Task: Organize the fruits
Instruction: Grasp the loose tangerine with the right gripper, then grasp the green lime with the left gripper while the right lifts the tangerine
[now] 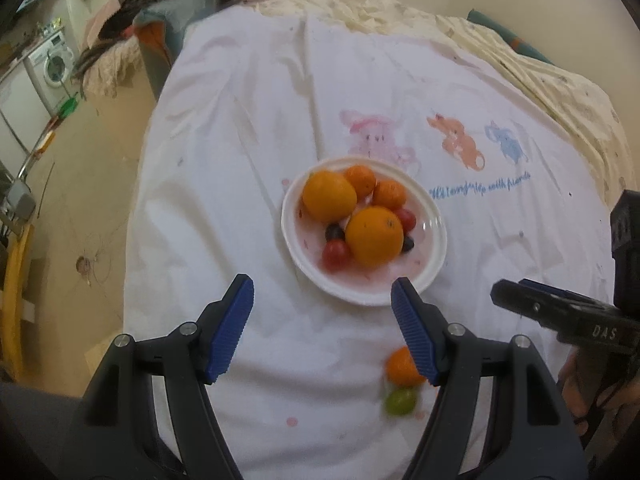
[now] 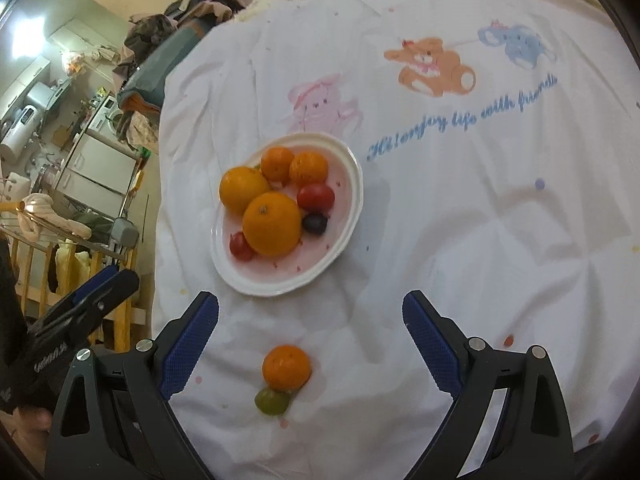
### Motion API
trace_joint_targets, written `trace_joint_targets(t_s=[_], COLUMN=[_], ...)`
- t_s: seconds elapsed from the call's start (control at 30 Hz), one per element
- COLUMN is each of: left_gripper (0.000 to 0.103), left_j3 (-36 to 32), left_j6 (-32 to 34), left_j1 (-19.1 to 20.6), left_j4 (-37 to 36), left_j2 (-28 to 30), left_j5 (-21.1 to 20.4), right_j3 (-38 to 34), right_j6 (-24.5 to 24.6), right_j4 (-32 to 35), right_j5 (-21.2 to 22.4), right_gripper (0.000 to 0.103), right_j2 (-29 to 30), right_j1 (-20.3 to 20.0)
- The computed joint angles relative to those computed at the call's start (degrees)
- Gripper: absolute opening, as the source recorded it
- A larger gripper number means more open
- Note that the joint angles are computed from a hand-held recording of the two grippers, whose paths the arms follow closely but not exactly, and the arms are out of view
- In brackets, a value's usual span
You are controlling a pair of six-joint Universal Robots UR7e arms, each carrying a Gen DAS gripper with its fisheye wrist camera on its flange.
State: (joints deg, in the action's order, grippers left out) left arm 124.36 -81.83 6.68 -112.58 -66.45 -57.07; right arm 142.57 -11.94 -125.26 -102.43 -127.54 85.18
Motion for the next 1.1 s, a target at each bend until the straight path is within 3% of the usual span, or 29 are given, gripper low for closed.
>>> trace_joint_targets(t_s=[0.2, 0.47, 0.67, 0.93, 1.1], left_gripper=[0.068, 0.068, 0.068, 0.068, 0.068], left_j3=[2.5, 2.8, 2.9, 3.0, 2.6], left_j6=[-2.7, -5.3, -5.7, -5.0, -4.6], left_j1=[1.4, 2.4, 3.3, 3.7, 3.5], left_j4=[-2.9, -2.0, -2.1, -3.2, -2.6], left_j2=[-0.8, -0.4, -0.6, -0.3, 0.3], left_j5=[-3.9, -3.8, -4.7, -5.7, -5.5], right_j3=[0.9, 1.4, 2.0, 3.6, 4.1], right_j6=[1.1, 2.3, 3.2, 1.1, 0.4], right_j4=[1.5, 2.2, 3.7, 5.8, 4.0], right_j5=[-0.2, 0.0, -3.0, -3.0, -6.6], right_gripper=[0.096, 0.096, 0.096, 0.062, 0.051], right_j2=[2.1, 5.0, 8.4, 10.0, 12.6], right_j1=[-1.0, -2.6, -0.7, 0.8, 3.2])
